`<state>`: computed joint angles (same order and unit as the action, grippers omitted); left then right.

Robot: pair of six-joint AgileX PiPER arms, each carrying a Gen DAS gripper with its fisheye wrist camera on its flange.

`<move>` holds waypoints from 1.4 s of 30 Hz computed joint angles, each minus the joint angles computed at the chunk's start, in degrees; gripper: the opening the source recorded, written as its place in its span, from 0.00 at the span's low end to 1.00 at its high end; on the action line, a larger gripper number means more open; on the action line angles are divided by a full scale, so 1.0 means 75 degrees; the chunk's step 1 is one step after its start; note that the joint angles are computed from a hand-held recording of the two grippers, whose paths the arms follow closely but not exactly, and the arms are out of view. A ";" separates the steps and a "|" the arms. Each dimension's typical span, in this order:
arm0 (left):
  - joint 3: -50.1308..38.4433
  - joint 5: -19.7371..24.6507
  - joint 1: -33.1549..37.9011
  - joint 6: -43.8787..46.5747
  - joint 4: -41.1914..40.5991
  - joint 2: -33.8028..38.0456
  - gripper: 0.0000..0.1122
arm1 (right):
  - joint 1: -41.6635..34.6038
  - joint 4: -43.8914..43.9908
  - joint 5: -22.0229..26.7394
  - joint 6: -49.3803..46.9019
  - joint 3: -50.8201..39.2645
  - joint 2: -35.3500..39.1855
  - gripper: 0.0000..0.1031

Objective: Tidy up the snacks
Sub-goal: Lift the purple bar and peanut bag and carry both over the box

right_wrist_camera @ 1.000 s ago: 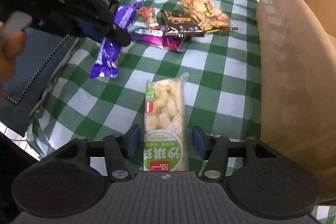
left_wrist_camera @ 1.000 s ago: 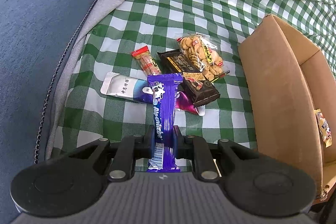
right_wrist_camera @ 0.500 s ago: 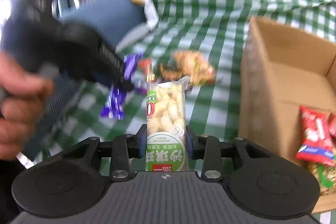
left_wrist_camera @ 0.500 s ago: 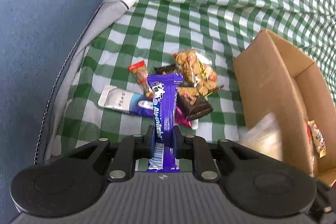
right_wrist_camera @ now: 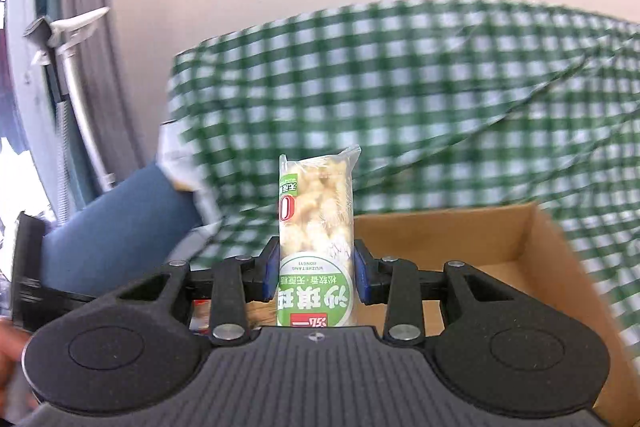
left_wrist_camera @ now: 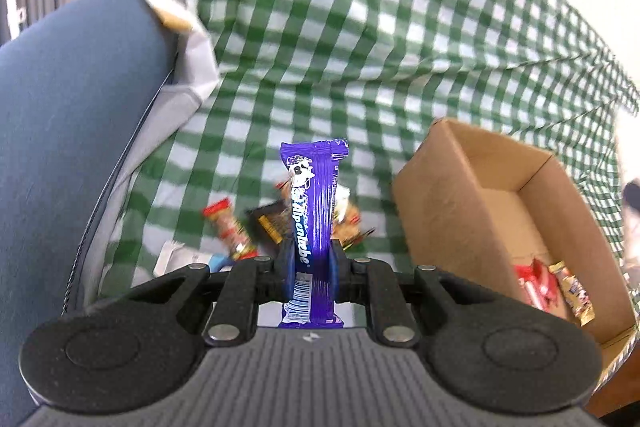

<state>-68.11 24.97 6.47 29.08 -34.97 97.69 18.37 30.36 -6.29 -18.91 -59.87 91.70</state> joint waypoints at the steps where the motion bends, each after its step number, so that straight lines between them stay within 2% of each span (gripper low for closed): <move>1: 0.0054 -0.0074 -0.0055 0.0143 -0.0148 -0.0050 0.16 | -0.0188 -0.0580 -0.0060 0.0565 0.0094 0.0006 0.37; 3: 0.0159 -0.0254 -0.0209 0.0428 -0.0424 -0.0144 0.16 | -0.0554 -0.1541 -0.0308 0.1695 0.0417 0.0013 0.37; 7: 0.0366 -0.0690 -0.0612 0.0840 -0.0793 -0.0302 0.16 | -0.0991 -0.1895 -0.0535 0.2605 0.1030 -0.0036 0.37; 11: 0.0525 -0.1101 -0.1024 0.1328 -0.1348 -0.0457 0.16 | -0.1107 -0.1655 -0.0879 0.2306 0.1339 -0.0177 0.37; 14: 0.0608 -0.1374 -0.1347 0.1731 -0.1827 -0.0524 0.16 | -0.1435 -0.2145 -0.0872 0.2825 0.1550 -0.0279 0.37; 19: 0.0646 -0.1552 -0.1763 0.2469 -0.2732 -0.0507 0.16 | -0.1887 -0.2250 -0.0976 0.2926 0.1904 -0.0497 0.37; 22: 0.0681 -0.1626 -0.1955 0.3525 -0.3840 -0.0496 0.16 | -0.2170 -0.2470 -0.1058 0.3173 0.2152 -0.0677 0.37; 29: 0.0912 -0.1376 -0.2316 0.7077 -0.7615 -0.0533 0.16 | -0.2683 -0.2379 -0.1189 0.3246 0.2529 -0.0907 0.37; 31: 0.0928 -0.1268 -0.2457 0.7593 -0.8106 -0.0492 0.16 | -0.2748 -0.2223 -0.1194 0.3108 0.2549 -0.0902 0.37; 39: 0.0875 -0.1568 -0.3108 0.7840 -0.7720 -0.0266 0.16 | -0.2735 -0.1790 -0.1210 0.2576 0.2496 -0.0787 0.37; 42: 0.0956 -0.1544 -0.3167 0.8145 -0.7894 -0.0275 0.16 | -0.2717 -0.1755 -0.1213 0.2505 0.2431 -0.0721 0.37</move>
<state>-60.94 13.39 -17.29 90.17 -94.18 95.63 -2.00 17.20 -15.39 -0.12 -41.64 86.29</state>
